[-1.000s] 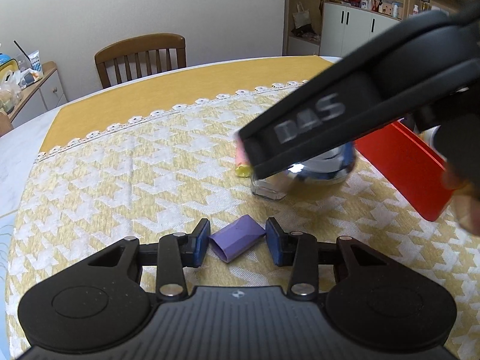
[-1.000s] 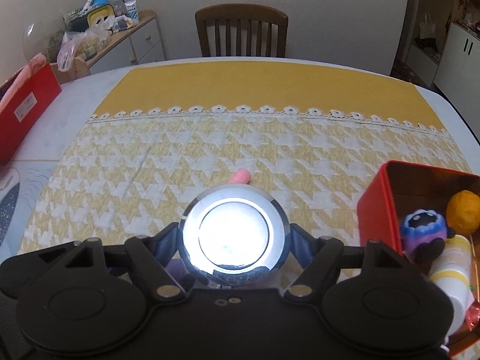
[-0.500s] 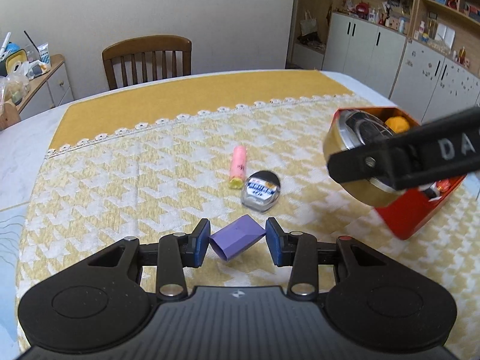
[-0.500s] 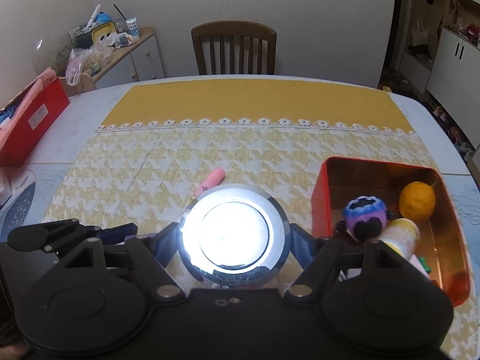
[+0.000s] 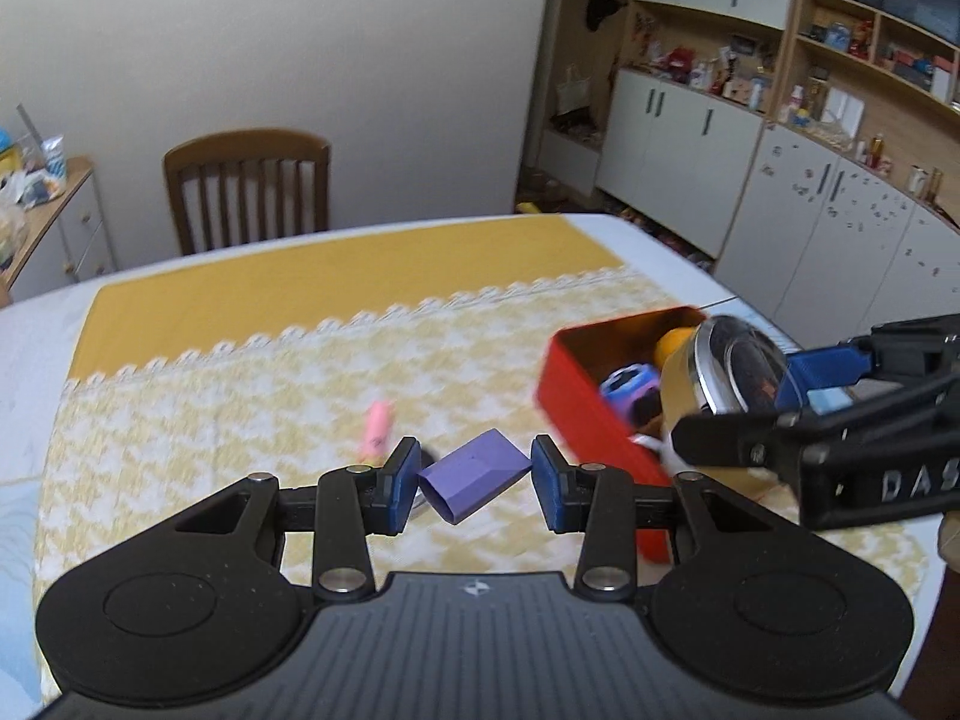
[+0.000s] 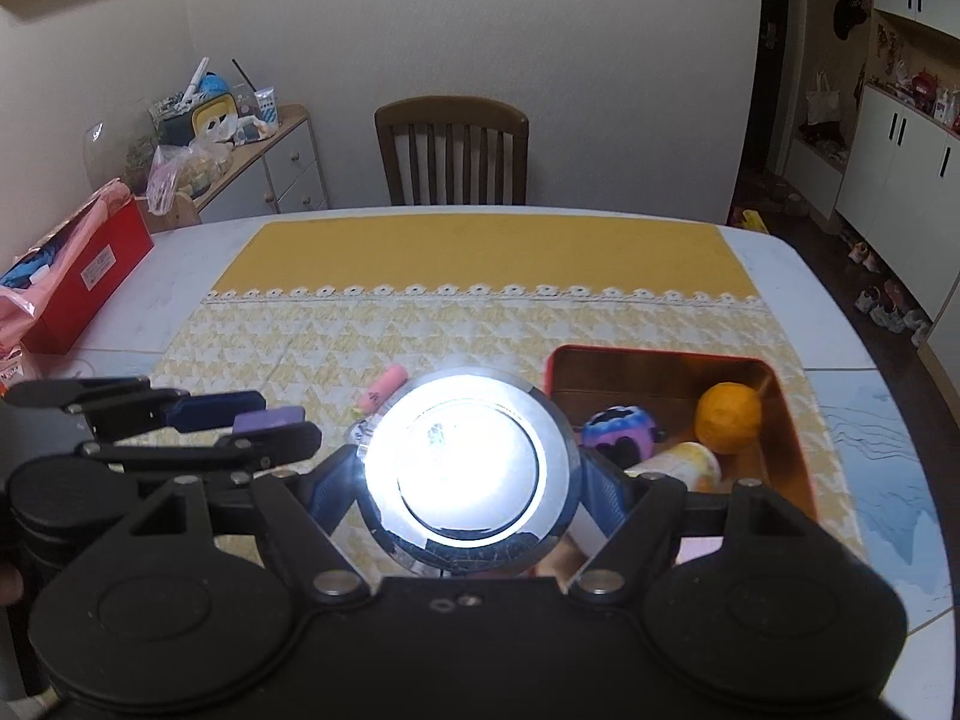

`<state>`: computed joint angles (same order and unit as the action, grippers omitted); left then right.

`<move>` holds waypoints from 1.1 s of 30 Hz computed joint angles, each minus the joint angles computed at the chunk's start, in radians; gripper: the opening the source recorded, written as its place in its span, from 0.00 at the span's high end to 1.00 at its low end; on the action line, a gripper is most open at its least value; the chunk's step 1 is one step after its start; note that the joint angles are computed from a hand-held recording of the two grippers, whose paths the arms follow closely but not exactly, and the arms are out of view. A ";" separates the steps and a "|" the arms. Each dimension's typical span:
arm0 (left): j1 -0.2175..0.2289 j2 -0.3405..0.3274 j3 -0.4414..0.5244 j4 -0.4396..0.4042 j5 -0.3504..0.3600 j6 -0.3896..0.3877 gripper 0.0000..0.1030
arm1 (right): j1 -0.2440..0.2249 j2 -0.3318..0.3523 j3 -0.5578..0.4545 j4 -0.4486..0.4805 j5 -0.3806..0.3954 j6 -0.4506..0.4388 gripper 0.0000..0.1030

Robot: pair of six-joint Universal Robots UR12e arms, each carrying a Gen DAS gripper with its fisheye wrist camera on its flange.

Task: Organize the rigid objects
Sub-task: 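Carry the eraser and silver tin into the red tin box and release both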

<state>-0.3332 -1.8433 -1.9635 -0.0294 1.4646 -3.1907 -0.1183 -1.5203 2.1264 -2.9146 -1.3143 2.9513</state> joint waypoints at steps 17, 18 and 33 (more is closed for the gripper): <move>-0.090 -0.111 0.194 -0.099 -0.069 0.076 0.62 | -0.127 -0.031 0.064 -0.063 -0.043 -0.059 0.26; -0.092 -0.122 0.210 -0.108 -0.075 0.080 0.62 | -0.131 -0.027 0.064 -0.064 -0.053 -0.064 0.26; -0.126 -0.288 0.441 -0.290 -0.035 0.115 0.62 | -0.134 0.069 0.003 -0.026 -0.131 -0.074 0.26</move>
<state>-0.4590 -2.1310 -1.5223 -0.3195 1.4298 -3.0759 -0.2518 -1.4509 2.1295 -2.9403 -1.4457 2.8776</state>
